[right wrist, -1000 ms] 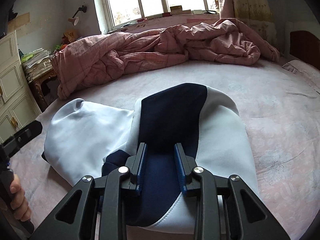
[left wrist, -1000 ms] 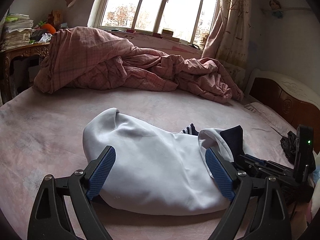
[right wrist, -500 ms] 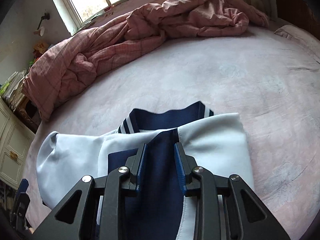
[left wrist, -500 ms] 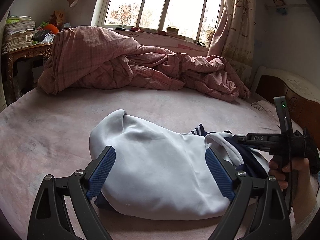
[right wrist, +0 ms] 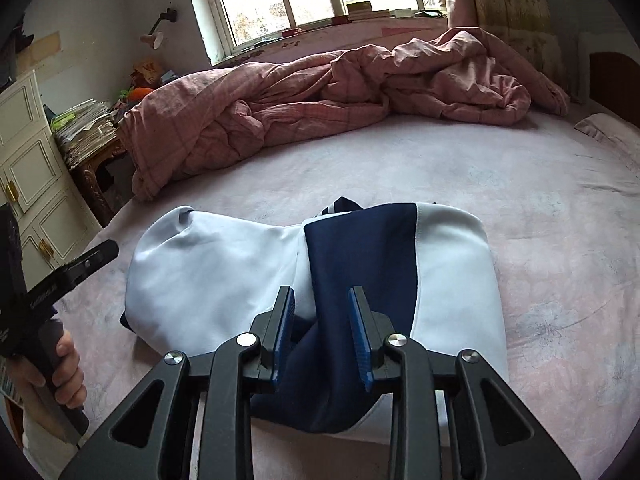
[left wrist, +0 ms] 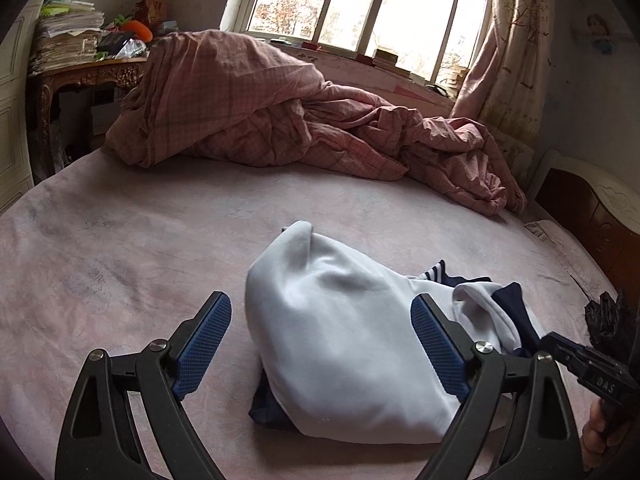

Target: Fold large clothes

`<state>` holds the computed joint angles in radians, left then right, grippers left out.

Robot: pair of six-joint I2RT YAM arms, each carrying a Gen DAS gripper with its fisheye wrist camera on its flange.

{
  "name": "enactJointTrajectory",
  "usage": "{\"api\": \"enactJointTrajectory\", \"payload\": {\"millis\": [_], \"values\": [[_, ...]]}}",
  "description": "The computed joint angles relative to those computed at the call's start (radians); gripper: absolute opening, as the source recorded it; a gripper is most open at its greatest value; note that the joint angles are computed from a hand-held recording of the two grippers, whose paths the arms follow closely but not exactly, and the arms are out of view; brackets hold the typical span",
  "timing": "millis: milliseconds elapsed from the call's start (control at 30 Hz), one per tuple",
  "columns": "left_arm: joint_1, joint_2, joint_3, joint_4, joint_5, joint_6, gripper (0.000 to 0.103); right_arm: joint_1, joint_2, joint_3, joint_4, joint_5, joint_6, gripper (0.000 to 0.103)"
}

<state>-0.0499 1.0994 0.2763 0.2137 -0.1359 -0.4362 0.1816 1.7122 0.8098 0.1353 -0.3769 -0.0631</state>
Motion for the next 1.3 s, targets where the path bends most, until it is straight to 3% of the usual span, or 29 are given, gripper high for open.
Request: {"api": "enactJointTrajectory", "payload": {"millis": [133,267,400,500,567,633,667,767,867,967,1100,1300], "values": [[0.115,0.168,0.059,-0.013,0.094,0.017,0.09,0.028,0.108,0.022,0.018,0.017,-0.002,0.031],[0.198,0.398,0.118,0.042,0.239,0.015,0.09,0.093,0.154,-0.016,0.158,0.141,-0.028,0.031],[0.307,0.578,0.167,0.105,0.584,0.01,0.09,0.04,0.098,-0.04,0.125,0.043,0.025,0.031],[0.33,0.603,0.167,0.153,0.653,0.006,0.09,-0.012,0.039,-0.078,0.118,0.001,0.032,0.031],[0.337,0.635,0.15,0.245,0.706,-0.027,0.079,-0.056,-0.005,-0.112,0.138,-0.022,0.038,0.031],[0.318,0.67,0.133,0.344,0.719,-0.093,0.043,-0.086,-0.055,-0.165,0.206,0.022,0.046,0.031],[0.315,0.679,0.111,0.412,0.731,-0.137,0.036,-0.097,-0.072,-0.18,0.23,0.047,0.043,0.031],[0.258,0.523,0.059,0.4,0.645,-0.128,0.018,-0.154,-0.093,-0.184,0.228,0.029,-0.008,0.031],[0.103,0.248,0.034,0.272,0.504,-0.077,0.015,-0.204,-0.079,-0.174,0.218,0.021,-0.04,0.031],[-0.109,0.101,0.121,0.087,0.338,-0.098,0.015,-0.273,-0.032,-0.149,0.223,-0.009,-0.057,0.031],[-0.428,0.209,0.359,-0.078,0.076,-0.102,0.015,-0.349,0.038,-0.04,0.098,-0.06,-0.033,0.031],[-0.679,0.611,0.633,-0.033,-0.057,-0.118,0.015,-0.474,0.032,0.005,0.07,-0.1,-0.005,0.031]]}}
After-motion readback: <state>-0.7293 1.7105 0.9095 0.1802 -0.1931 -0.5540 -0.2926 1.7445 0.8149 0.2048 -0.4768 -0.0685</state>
